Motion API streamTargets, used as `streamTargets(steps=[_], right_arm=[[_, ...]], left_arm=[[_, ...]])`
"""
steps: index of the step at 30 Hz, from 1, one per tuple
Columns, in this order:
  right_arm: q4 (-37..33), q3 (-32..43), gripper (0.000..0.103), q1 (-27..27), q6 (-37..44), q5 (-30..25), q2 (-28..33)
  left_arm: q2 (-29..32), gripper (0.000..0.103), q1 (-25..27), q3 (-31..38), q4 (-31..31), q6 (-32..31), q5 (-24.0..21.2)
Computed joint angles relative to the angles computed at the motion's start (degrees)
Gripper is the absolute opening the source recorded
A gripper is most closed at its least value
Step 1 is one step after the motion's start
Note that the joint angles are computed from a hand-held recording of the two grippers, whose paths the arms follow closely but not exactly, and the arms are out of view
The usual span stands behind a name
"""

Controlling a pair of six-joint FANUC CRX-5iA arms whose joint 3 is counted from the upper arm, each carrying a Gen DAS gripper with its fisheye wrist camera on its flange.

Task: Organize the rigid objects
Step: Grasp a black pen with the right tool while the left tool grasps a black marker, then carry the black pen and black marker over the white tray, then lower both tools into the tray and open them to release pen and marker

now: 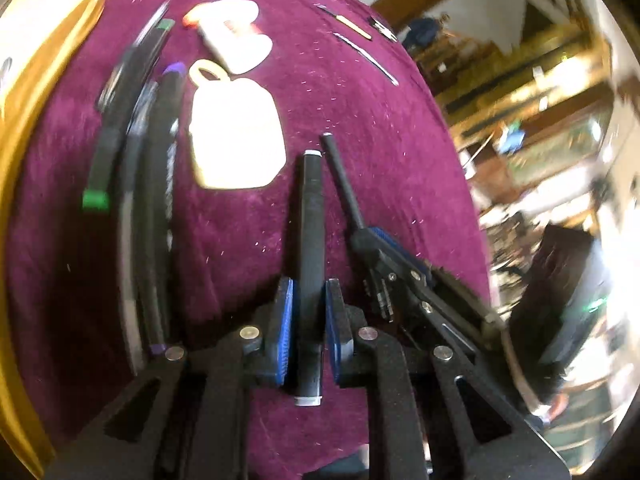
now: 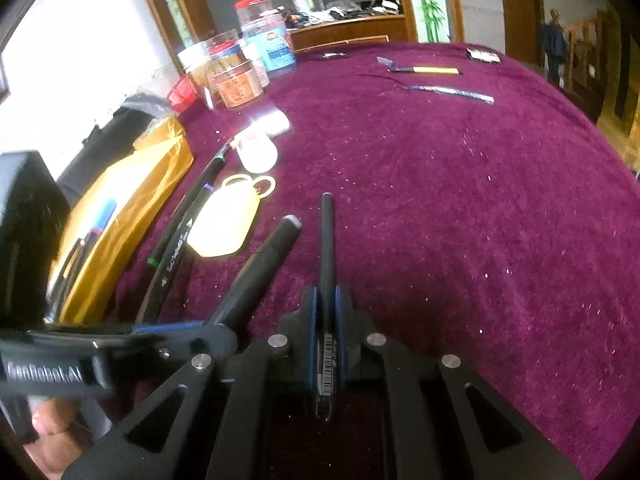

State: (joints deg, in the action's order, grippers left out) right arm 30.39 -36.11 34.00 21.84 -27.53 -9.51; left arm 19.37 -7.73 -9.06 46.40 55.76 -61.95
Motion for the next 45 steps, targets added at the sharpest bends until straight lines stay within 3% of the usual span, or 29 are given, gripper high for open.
streamTargets(steps=[5, 12, 16, 20, 25, 28, 33, 39, 45], right_arm=[[-0.22, -1.28, 0.008, -0.77, -2.38, 1.35, -1.73], [2.37, -2.52, 0.008, -0.67, -5.83, 3.61, -4.4], [5.49, -3.1, 0.008, 0.51, -8.67, 5.44, -5.88], [8.59, -2.14, 0.008, 1.67, -10.49, 6.24, -4.78], [2.42, 2.45, 0.008, 3.45, -3.24, 8.69, -1.61], [-2.28, 6.17, 0.008, 5.45, 3.6, 9.53, 1.09], [-19.18, 17.76, 0.008, 8.67, 24.32, 6.03, 8.82], [-27.99, 29.15, 0.008, 9.83, 35.66, -0.05, 18.47], [-25.57, 33.61, 0.008, 10.79, 34.74, -4.55, 23.52]], left_arm=[[0.32, 0.012, 1.55, -2.21, 4.25, -1.45, -3.32], [1.03, 0.012, 3.97, -5.36, 12.84, -7.57, -14.6], [-2.34, 0.012, 6.43, -7.95, 13.79, -10.6, -16.17], [-5.79, 0.012, 9.66, -10.45, 16.67, -13.12, -14.49], [-12.44, 0.012, 16.47, -13.62, 17.93, -14.33, -6.38], [-16.84, 0.012, 20.1, -16.17, 17.84, -14.07, 1.84], [-19.71, 0.012, 22.39, -15.29, 5.99, -6.89, 14.41], [-15.44, 0.012, 22.58, -7.62, -8.63, 2.78, 11.21], [-11.69, 0.012, 20.98, -1.78, -18.82, 9.04, 8.49]])
